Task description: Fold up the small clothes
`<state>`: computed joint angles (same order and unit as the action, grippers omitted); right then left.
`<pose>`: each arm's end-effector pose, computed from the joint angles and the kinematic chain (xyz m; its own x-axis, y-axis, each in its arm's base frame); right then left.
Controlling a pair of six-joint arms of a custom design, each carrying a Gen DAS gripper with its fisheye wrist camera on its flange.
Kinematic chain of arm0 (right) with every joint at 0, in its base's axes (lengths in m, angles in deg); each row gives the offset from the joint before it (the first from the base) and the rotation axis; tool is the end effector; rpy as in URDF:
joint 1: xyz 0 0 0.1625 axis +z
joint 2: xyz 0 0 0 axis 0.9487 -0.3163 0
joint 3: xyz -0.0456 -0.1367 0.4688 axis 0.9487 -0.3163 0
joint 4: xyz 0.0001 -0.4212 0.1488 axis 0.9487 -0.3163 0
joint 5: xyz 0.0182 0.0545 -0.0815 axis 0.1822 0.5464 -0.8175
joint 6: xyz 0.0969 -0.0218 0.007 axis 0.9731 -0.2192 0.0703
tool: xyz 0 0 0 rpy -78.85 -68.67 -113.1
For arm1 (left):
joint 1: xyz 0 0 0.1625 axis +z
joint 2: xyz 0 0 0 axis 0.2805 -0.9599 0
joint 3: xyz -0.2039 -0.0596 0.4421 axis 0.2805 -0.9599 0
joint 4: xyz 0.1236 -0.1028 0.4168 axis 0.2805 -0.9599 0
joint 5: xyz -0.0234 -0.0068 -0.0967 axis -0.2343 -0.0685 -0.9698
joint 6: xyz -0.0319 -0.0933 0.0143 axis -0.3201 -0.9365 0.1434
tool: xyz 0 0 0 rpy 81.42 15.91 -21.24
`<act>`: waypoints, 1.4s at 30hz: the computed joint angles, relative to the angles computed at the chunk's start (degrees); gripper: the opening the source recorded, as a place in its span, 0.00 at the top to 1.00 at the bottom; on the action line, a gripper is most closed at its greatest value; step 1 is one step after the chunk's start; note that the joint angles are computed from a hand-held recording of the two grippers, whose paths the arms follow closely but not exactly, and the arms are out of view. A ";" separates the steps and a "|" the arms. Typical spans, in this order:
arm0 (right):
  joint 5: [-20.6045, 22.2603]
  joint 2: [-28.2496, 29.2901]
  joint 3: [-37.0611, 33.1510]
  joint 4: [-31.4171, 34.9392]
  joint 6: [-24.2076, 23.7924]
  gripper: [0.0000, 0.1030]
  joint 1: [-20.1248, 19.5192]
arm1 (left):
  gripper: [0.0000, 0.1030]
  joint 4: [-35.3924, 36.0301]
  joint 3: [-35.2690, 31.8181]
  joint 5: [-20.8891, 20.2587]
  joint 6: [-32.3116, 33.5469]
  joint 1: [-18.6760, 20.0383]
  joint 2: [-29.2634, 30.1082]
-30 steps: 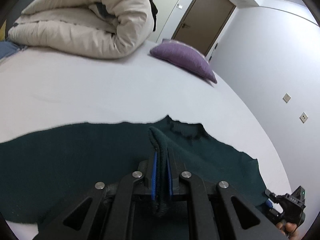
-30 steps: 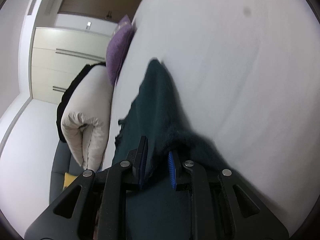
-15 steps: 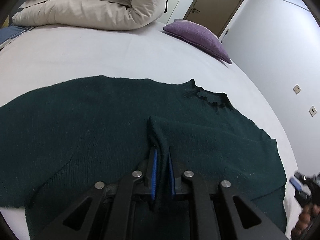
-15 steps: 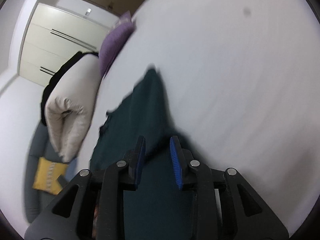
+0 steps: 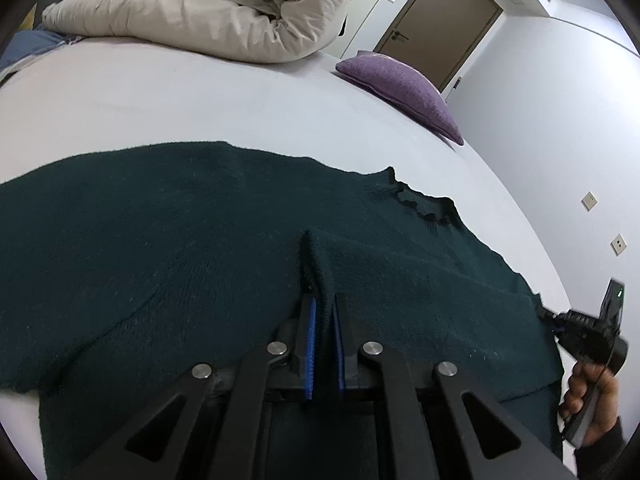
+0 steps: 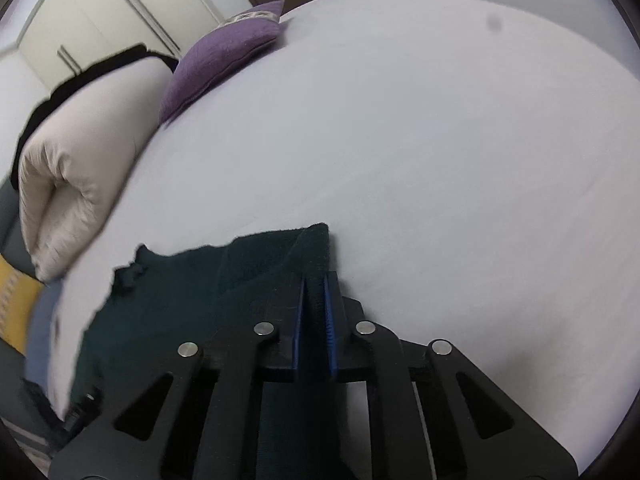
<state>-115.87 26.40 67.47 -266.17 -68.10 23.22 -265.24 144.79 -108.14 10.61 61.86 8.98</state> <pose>0.1280 -0.5795 0.1259 -0.8695 0.4166 0.2652 0.0633 0.6266 -0.7768 0.0208 -0.6990 0.2128 -0.9453 0.1044 -0.3091 0.2679 0.7892 -0.5527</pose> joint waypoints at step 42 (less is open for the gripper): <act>-7.83 10.30 8.15 -26.01 -9.87 0.08 27.84 | 0.15 -3.26 12.48 -8.55 -21.26 17.08 -28.38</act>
<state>-123.70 36.70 75.62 -292.18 -77.96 51.06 -268.51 157.27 -116.69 -10.65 78.94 -19.39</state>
